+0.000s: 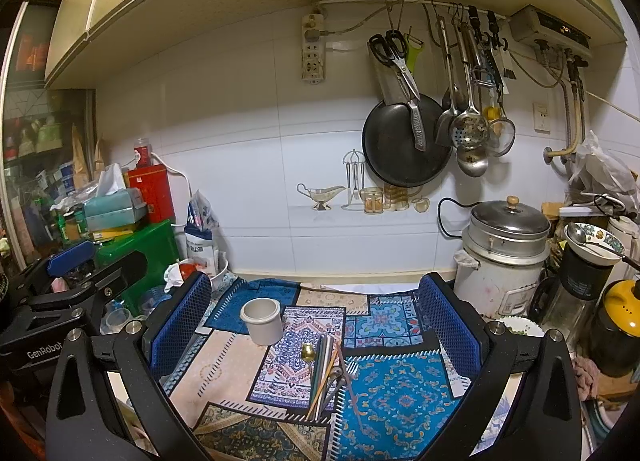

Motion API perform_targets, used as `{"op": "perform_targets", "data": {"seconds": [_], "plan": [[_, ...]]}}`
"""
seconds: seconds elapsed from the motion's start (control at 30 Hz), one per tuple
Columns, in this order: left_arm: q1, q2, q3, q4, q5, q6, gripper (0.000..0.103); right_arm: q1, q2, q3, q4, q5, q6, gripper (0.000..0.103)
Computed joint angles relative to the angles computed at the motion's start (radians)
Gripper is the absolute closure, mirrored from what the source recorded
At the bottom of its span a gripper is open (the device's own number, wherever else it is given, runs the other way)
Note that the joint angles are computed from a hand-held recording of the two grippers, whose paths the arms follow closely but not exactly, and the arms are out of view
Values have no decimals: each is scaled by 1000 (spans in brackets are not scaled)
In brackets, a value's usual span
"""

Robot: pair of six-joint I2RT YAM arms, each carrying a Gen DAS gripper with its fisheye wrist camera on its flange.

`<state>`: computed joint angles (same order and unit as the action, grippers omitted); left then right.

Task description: Organize utensils

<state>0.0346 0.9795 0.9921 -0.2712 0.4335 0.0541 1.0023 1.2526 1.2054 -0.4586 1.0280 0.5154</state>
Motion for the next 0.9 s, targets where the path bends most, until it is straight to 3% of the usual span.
{"op": "perform_targets", "data": {"seconds": [0.9], "plan": [[-35,103,28,48,-27,-3,0,-87,28,-3,33,-84,-24,0]]}}
